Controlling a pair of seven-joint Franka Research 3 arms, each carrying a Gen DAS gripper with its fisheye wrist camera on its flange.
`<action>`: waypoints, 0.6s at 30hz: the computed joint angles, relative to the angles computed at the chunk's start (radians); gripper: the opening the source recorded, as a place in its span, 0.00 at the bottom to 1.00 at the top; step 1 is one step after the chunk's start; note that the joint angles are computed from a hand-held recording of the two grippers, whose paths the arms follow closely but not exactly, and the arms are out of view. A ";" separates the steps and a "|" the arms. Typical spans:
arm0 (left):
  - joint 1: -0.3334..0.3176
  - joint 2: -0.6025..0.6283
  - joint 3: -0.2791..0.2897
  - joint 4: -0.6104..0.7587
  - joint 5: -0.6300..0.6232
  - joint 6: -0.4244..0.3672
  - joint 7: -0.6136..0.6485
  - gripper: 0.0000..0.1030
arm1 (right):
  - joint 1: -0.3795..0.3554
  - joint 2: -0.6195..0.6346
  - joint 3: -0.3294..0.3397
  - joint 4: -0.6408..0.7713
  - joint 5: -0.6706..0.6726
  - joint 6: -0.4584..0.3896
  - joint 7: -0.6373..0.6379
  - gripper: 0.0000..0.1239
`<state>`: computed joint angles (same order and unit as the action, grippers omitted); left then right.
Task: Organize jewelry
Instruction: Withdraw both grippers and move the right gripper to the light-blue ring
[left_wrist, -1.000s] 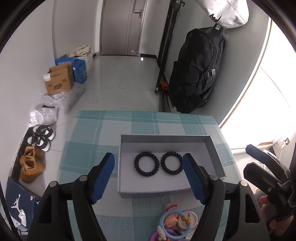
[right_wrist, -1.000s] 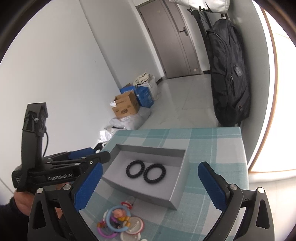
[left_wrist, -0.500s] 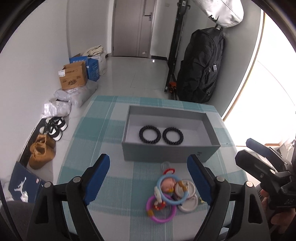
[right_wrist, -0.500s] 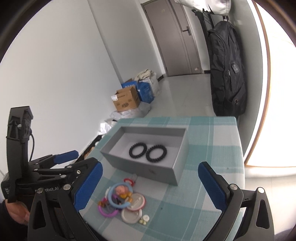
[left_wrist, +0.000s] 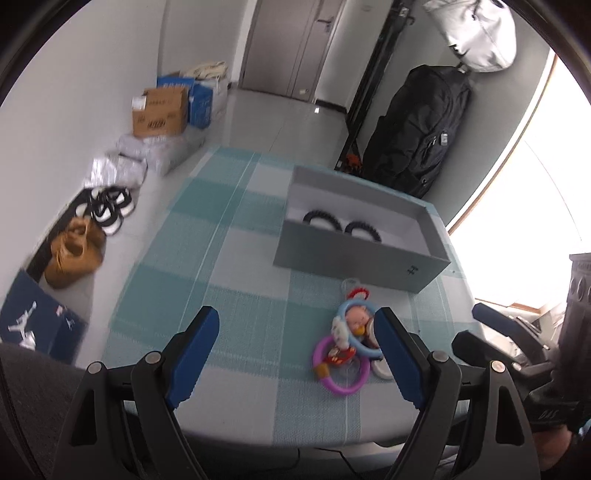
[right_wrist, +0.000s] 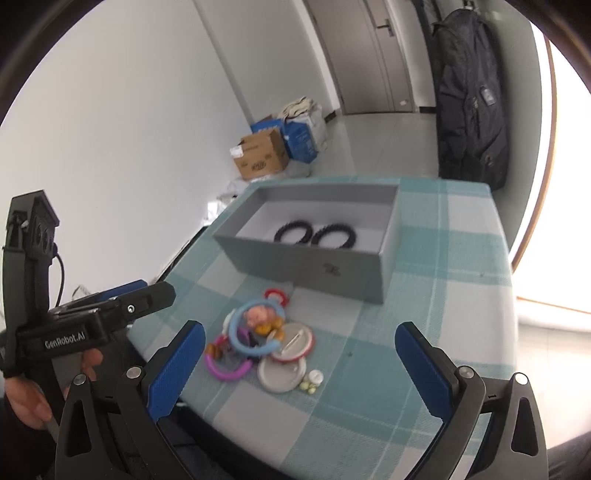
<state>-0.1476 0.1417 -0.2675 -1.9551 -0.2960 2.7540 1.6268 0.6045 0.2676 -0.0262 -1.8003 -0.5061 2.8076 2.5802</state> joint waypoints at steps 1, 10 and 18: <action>-0.001 0.000 0.001 -0.002 0.003 0.007 -0.003 0.80 | -0.009 0.007 0.014 0.006 0.026 -0.004 -0.024 0.83; 0.008 0.000 0.005 -0.009 -0.004 0.025 -0.008 0.80 | 0.003 0.098 0.037 0.107 0.156 -0.060 -0.212 0.75; 0.028 0.005 0.015 -0.007 0.004 0.022 -0.044 0.80 | 0.033 0.175 0.012 0.203 0.201 -0.105 -0.277 0.68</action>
